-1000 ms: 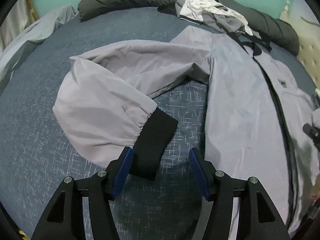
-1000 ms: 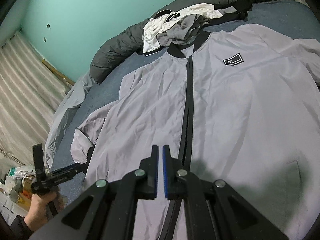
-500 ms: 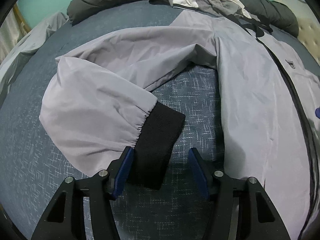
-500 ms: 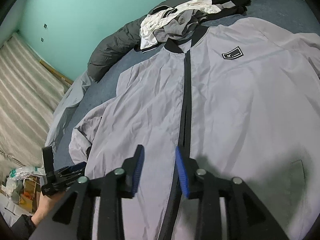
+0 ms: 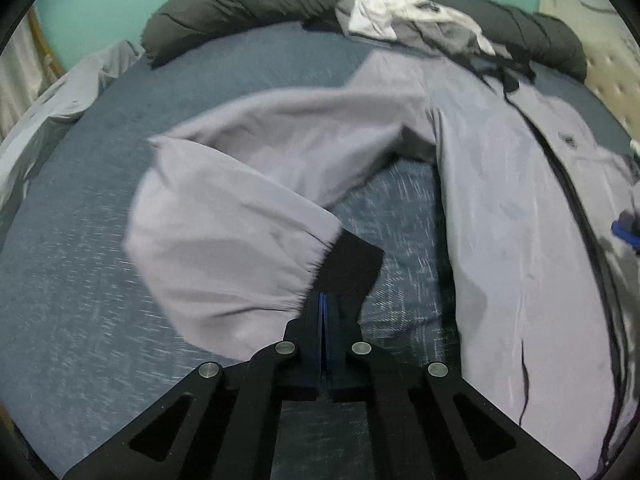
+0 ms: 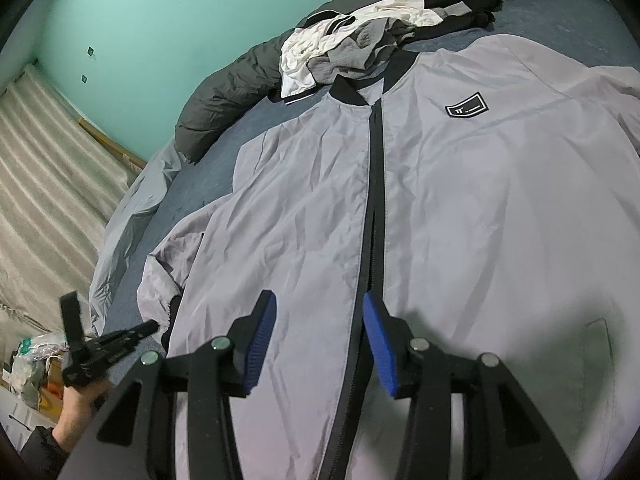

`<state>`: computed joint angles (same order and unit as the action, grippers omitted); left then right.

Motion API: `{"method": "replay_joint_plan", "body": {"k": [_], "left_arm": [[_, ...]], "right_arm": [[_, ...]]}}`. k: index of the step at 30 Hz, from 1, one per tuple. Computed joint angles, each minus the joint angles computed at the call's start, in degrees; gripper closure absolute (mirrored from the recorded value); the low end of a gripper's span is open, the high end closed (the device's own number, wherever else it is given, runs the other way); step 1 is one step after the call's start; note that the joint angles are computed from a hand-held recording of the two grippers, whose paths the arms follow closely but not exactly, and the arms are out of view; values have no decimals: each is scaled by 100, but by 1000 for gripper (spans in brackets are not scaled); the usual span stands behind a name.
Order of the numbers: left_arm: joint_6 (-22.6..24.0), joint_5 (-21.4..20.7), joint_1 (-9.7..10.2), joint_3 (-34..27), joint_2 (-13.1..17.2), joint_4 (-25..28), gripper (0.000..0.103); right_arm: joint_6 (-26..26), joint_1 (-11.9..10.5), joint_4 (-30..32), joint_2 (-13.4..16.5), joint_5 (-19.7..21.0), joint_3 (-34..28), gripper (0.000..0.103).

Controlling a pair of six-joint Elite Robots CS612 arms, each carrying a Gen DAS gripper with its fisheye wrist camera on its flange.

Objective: Fold clothes
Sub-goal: 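Move the left gripper to the black cuff of the grey sleeve, then grasp the black cuff with the left gripper and pull the sleeve outward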

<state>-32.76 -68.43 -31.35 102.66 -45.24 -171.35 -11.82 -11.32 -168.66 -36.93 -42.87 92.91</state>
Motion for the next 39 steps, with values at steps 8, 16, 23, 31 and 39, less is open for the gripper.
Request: {"method": "replay_joint_plan", "body": {"k": [8, 16, 23, 31, 39], "left_arm": [[-3, -236, 1, -111, 16, 214, 96], [291, -193, -64, -431, 323, 568, 53], [415, -105, -54, -480, 463, 570, 68], [648, -119, -65, -455, 413, 513, 93], [472, 84, -25, -102, 100, 68, 95]], "right_arm": [[61, -6, 51, 13, 62, -17, 57], [83, -16, 78, 27, 109, -34, 57], [140, -32, 114, 45, 152, -61, 57], [101, -24, 192, 44, 169, -66, 57], [110, -23, 225, 40, 197, -61, 57]]}}
